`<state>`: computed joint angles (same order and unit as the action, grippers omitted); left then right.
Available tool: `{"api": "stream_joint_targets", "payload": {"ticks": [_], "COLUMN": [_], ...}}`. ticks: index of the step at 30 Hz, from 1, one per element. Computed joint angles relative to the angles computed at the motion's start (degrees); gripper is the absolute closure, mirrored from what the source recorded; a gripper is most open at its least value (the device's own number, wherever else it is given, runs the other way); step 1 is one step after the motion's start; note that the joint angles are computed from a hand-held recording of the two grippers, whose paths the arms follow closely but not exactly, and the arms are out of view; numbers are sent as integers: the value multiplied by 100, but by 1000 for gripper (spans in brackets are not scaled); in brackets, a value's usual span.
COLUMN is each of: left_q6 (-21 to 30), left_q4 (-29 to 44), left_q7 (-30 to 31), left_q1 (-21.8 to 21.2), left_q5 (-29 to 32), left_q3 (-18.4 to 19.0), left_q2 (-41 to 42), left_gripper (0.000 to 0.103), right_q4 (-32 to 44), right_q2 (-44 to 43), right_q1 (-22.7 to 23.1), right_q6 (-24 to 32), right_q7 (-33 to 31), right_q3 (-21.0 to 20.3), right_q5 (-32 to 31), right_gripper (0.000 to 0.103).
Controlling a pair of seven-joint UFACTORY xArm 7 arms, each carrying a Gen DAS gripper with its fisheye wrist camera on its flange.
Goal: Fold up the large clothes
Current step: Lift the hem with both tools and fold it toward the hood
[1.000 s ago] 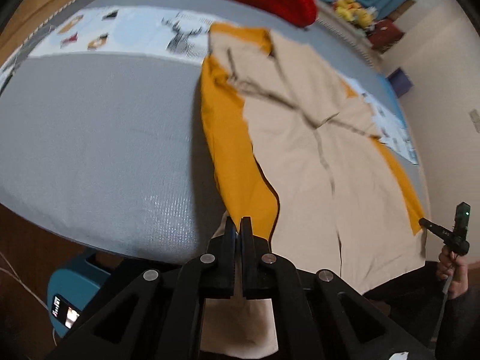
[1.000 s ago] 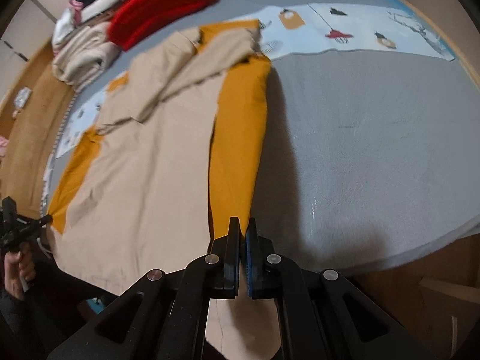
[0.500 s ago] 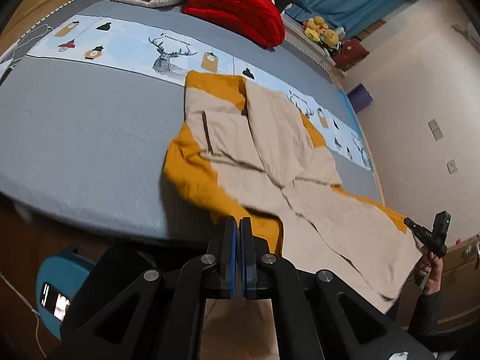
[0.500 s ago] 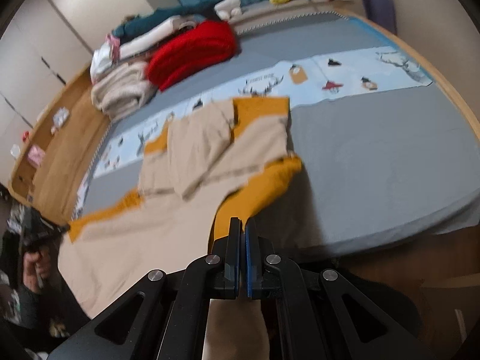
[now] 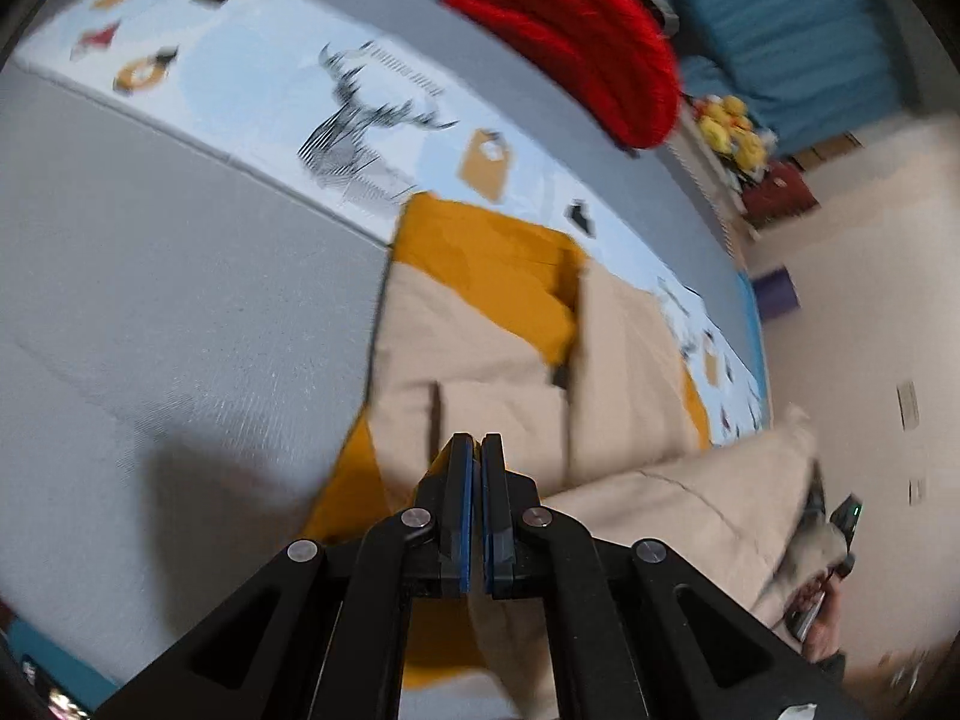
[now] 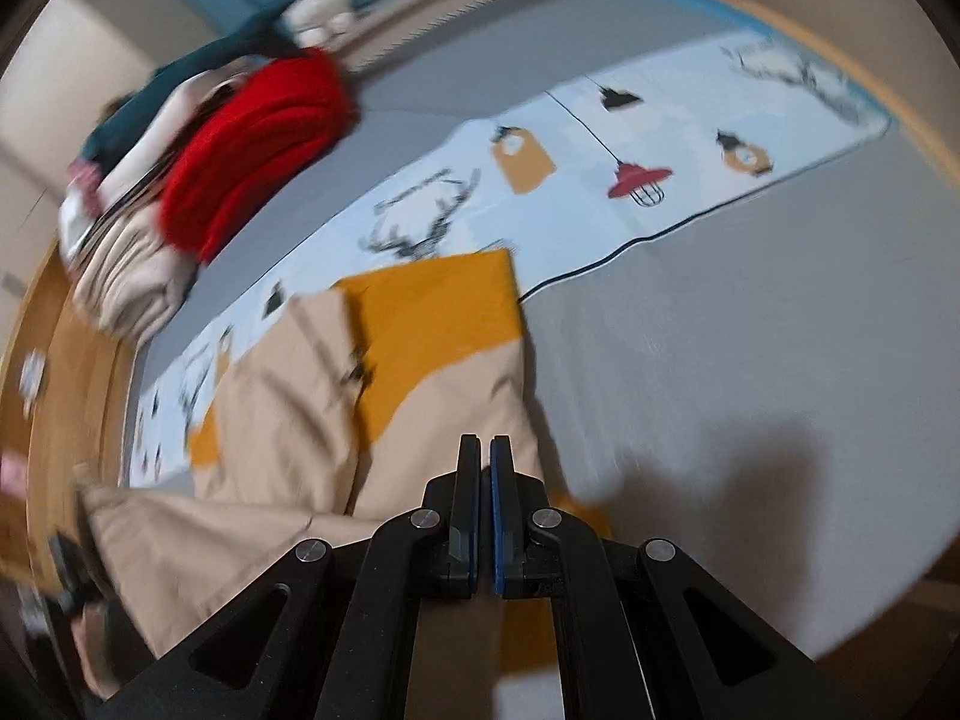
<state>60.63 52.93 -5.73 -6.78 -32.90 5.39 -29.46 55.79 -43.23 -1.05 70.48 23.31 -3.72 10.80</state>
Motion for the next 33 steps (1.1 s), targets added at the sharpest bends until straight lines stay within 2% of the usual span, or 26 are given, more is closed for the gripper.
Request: {"api": "stream_joint_targets", "payload": {"ticks": [3,5,7,9,10,13,15,17,21,28,30,32,33], "left_q6": [-70,-230,-447,-458,-395,-130,-21,23,-4,-498,-582,-691,-736], "left_q4": [-52,-59,-130,-162,-148,-87,-77,-97,-92,-1,58,93,106], "left_q7": [-384,-440,-434,-460,-478,-372,-247,-208,-235,-380,-477,-540,-549], "left_q1": [181,252,320,371,383,319,247,212,131,-74,-101,-142,-165], "left_q5": [88,10,-127,-13,111,456,647,856,1122,1242,1408,1529,1567], "left_q3": [-10,54,147,137,100,-24,-129,-246,-418,-609,-711,-773,-783], "left_q2": [292,313,238,178,177,202,198,202,226,426,538,620,657], "left_gripper": [102,101,97,93,88,75,70,67,66,59,60,64,67], "right_q4": [-475,-409,-356,-314,-313,-378,-494,-560,-617,-758,-778,-777,-775], "right_q2": [273,547,698,771,793,830,792,809,908,942,944,949,940], "right_q1": [-29,-203,-202,-220,-196,12,113,197,300,310,324,342,354], "right_q6": [-748,-777,-1028,-1168,-1205,-1227,-1210,-1059,-856,-817,-818,-823,-840], "right_q7": [46,186,114,21,-64,-451,-629,-734,-982,-970,-1012,-1052,-1079], "right_q3": [-89,14,-67,-49,-33,-30,48,128,276,342,371,408,424], "right_q5": [215,-68,-43,-145,-185,-121,-119,-131,-280,-331,-382,-436,-463], "right_gripper": [99,99,99,97,97,92,78,73,70,69,69,70,76]}}
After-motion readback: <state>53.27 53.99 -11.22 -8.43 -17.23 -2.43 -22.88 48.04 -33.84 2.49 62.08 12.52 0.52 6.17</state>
